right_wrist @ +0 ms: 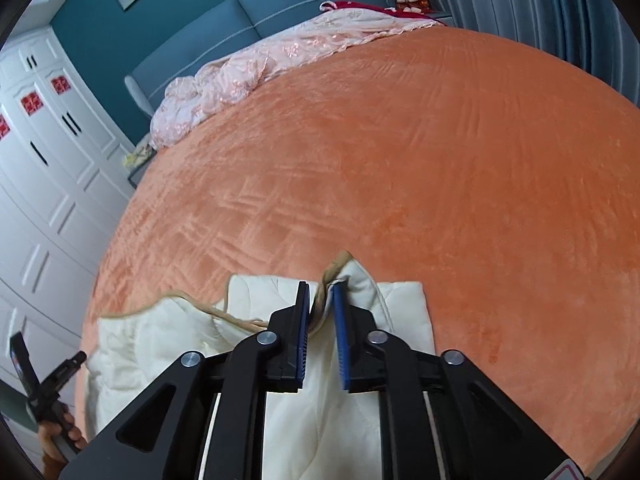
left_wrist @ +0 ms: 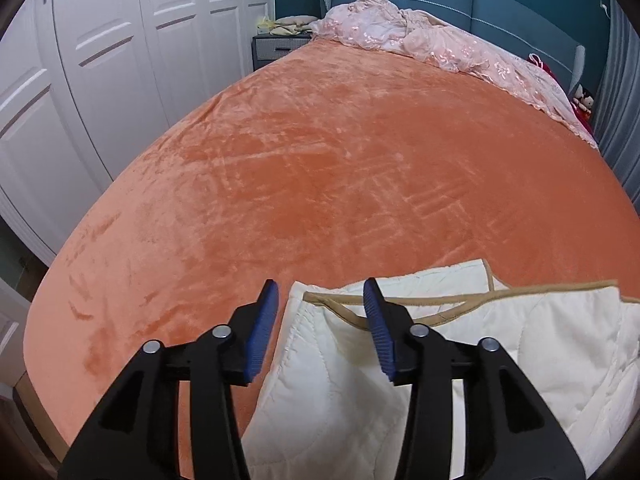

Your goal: Fold large clothes

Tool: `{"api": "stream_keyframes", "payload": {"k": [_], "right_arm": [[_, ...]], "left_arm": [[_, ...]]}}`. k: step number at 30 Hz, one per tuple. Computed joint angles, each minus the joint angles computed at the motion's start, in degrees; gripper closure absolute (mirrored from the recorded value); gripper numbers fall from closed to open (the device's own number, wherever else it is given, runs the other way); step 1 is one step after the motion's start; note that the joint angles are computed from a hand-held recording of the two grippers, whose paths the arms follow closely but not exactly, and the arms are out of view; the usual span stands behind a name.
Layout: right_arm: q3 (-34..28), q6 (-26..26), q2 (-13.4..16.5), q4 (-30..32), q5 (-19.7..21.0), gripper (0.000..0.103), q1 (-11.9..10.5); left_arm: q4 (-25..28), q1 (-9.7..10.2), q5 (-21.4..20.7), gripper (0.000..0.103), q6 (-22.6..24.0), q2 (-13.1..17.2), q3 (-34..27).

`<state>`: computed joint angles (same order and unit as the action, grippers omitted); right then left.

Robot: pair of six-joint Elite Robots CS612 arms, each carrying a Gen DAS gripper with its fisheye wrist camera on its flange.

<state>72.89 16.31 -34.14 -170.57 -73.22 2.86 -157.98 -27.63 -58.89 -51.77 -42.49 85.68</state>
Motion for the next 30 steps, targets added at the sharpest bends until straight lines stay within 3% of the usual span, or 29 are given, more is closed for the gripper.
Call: {"api": "stream_keyframes", "payload": {"k": [2,4,5,7,9,11,16,18,22,24,25,26,27,30], "right_arm": [[1.0,1.6,-0.6,-3.7,-0.7,0.078,-0.3],[2.0,3.1,-1.4,-6.9,-0.6,0.062,-0.7],[2.4,2.8,-1.8,-7.7,-0.6,0.060,-0.7],[3.2,-0.1,-2.6,-8.4,-1.1,0.047,-0.6],[3.0,-5.1,-2.6,-7.0,-2.6,0.034,-0.1],[1.4,-8.7,-2.0,-1.7,-3.5,0.033,0.2],[-1.9,-8.9,0.2,6.5,-2.3,0.035,0.1],[-2.8,-8.8,0.9,8.6,-1.6,0.039,0.1],[-4.2,-8.7,1.9,11.6,0.3,0.075,0.1],[-4.4,-9.0,2.2,11.7,0.7,0.090,0.1],[-4.5,-8.6,2.3,11.1,0.9,0.092,0.1],[-4.5,-8.2,2.3,10.3,0.8,0.093,0.1],[-4.7,-7.7,2.4,9.4,0.6,0.094,0.2],[-5.3,-5.5,2.7,6.6,0.3,0.095,0.2]], "left_arm": [[-0.6,0.34,-0.4,0.049,-1.0,-0.8,0.8],[-3.1,0.35,0.4,0.040,-1.4,-1.9,2.1],[-5.0,0.19,1.0,0.037,-1.2,-2.6,3.1],[-9.9,-0.22,1.0,0.030,1.2,-3.8,4.8],[-10.9,-0.43,0.0,0.011,3.7,-4.1,5.0],[-9.2,0.15,-3.9,0.010,4.6,-3.7,4.1],[-4.3,2.69,-13.7,0.012,-0.2,-1.1,1.6],[-4.6,3.34,-16.5,0.020,-1.9,-0.4,1.5],[-6.2,3.94,-21.5,0.040,0.0,0.6,1.0],[-5.2,3.59,-21.2,0.046,2.1,0.8,0.5],[-4.5,3.42,-20.7,0.052,2.9,0.9,0.1],[-3.5,3.34,-20.3,0.070,3.5,1.0,-0.3],[-2.5,3.37,-19.9,0.080,3.5,1.2,-0.8],[-2.8,3.48,-18.1,0.092,2.8,1.4,-1.4]]}}
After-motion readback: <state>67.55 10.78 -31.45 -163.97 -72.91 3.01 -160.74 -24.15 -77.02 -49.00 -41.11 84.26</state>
